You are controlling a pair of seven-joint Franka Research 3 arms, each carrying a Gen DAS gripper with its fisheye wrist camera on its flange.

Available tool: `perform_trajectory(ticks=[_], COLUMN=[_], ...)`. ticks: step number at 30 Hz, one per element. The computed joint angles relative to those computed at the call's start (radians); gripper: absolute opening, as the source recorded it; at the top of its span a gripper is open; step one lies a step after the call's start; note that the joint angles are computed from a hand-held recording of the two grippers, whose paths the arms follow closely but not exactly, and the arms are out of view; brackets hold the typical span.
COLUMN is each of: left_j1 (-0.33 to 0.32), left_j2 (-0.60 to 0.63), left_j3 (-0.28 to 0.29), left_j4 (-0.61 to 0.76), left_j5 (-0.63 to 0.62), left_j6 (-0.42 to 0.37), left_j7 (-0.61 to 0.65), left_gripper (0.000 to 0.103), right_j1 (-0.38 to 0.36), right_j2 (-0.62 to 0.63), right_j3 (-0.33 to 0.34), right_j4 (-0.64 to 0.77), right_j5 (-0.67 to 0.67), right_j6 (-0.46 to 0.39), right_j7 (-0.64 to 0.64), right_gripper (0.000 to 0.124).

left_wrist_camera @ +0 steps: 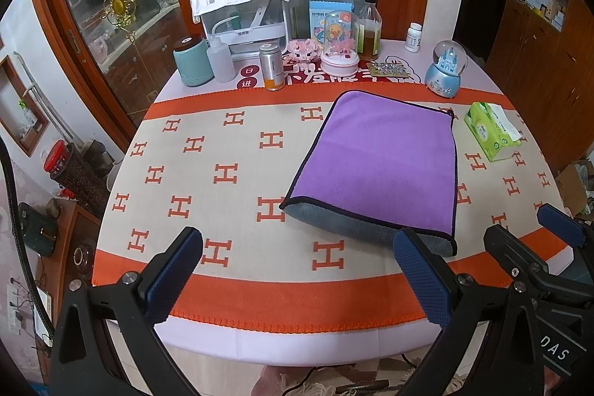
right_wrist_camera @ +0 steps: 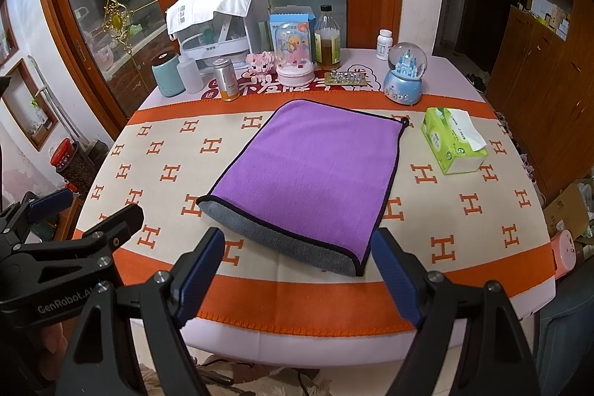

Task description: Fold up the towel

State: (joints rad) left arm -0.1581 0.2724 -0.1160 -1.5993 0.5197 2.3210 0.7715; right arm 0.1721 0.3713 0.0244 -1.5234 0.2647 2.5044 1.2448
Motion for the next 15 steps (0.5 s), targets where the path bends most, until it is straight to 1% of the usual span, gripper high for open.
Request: perform_trajectory(ticks=[3,5,15], left_j1=[-0.001,-0.001,-0.011], left_j2=[0.002,0.004,0.018], left_j3=[0.000,0.001,0.004], left_j4=[0.004,0.005,0.027], left_j5=[0.000,0.003,0.018], left_j6=[-0.003,-0.003,-0.009], left_j7=[0.001,0.000,-0.003], left_gripper=[0.102,0.102,0.102], right_j1=[-0.002,-0.002,-0.005], right_j2=[0.005,-0.006,-0.006], right_j3=[0.000,0.001,0.003], right_j4=[0.010,-0.011,-0.011], right_j5=[0.002,0.006,0.017], right_j6=[-0.006,0.006,0.014], right_j7=[-0.001,-0.005,-0.008], right_gripper=[0.082,0.082,0.082])
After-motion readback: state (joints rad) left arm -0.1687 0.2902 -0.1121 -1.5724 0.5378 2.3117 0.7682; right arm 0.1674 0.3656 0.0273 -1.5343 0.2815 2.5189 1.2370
